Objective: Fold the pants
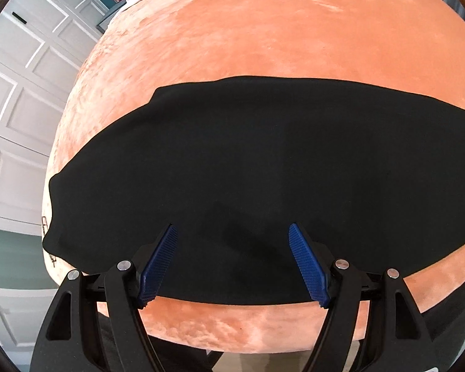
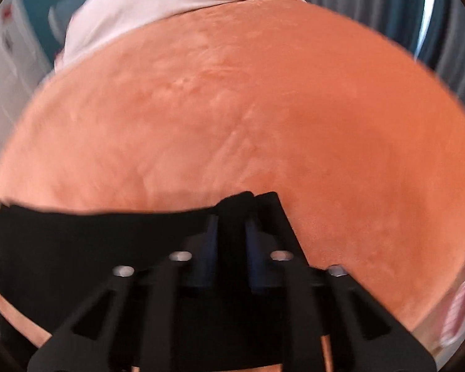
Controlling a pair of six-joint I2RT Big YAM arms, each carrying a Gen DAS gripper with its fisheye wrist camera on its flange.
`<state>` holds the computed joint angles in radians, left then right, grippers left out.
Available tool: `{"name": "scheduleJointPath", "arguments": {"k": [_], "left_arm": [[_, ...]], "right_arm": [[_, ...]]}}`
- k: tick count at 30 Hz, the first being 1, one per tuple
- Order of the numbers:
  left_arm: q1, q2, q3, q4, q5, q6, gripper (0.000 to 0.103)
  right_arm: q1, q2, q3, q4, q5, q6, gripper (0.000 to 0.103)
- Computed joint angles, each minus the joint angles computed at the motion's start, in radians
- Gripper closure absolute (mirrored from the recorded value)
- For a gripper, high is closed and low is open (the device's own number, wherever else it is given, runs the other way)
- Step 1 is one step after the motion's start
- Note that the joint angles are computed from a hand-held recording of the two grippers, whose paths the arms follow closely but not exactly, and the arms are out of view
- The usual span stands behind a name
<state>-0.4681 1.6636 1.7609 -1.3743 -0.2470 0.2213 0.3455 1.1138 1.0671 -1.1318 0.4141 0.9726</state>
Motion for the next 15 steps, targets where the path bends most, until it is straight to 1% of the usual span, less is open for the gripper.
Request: {"name": "scheduleJointPath", "arguments": {"k": [1,3,4,5,6,7,8,9,10,11,12,13,15], "left_arm": [[0.001,0.004,0.002,0.0,-0.004,-0.004,0.031],[0.006,0.015,0.007,-0.002,-0.008,-0.013,0.031],[0.007,0.021,0.008,-0.005,-0.007,-0.018,0.03],[0.007,0.033,0.01,-0.01,-0.001,-0.025,0.028],[0.008,0.037,0.005,-0.011,0.006,-0.029,0.026],[0.009,0.042,0.001,-0.009,0.009,-0.035,0.026],[0.011,0.043,-0.002,-0.002,0.01,-0.038,0.025],[0.013,0.039,-0.012,0.014,0.011,-0.039,0.022],[0.017,0.033,-0.018,0.025,0.016,-0.039,0.022],[0.025,0.029,-0.018,0.027,0.035,-0.039,0.022],[0.032,0.025,-0.019,0.027,0.051,-0.041,0.022],[0.04,0.023,-0.017,0.026,0.061,-0.042,0.022],[0.066,0.015,-0.016,0.03,0.076,-0.044,0.022]], "right_arm": [[0.016,-0.009,0.016,-0.019,0.02,0.001,0.094],[0.062,-0.03,0.058,-0.088,0.129,0.019,0.095],[0.067,-0.049,0.07,-0.117,0.181,0.032,0.094],[0.047,-0.065,0.055,-0.119,0.184,0.032,0.094],[0.006,-0.07,0.026,-0.119,0.138,0.028,0.093],[-0.056,-0.06,-0.027,-0.109,0.045,0.018,0.091],[-0.091,-0.057,-0.078,-0.07,-0.028,0.005,0.091],[-0.094,-0.068,-0.102,-0.04,-0.034,0.006,0.086],[-0.084,-0.082,-0.096,-0.045,-0.003,0.026,0.075],[-0.076,-0.092,-0.079,-0.068,0.013,0.059,0.069],[-0.059,-0.105,-0.056,-0.103,0.042,0.122,0.064],[-0.038,-0.11,-0.034,-0.146,0.078,0.173,0.064],[0.045,-0.098,0.047,-0.269,0.192,0.306,0.063]]}}
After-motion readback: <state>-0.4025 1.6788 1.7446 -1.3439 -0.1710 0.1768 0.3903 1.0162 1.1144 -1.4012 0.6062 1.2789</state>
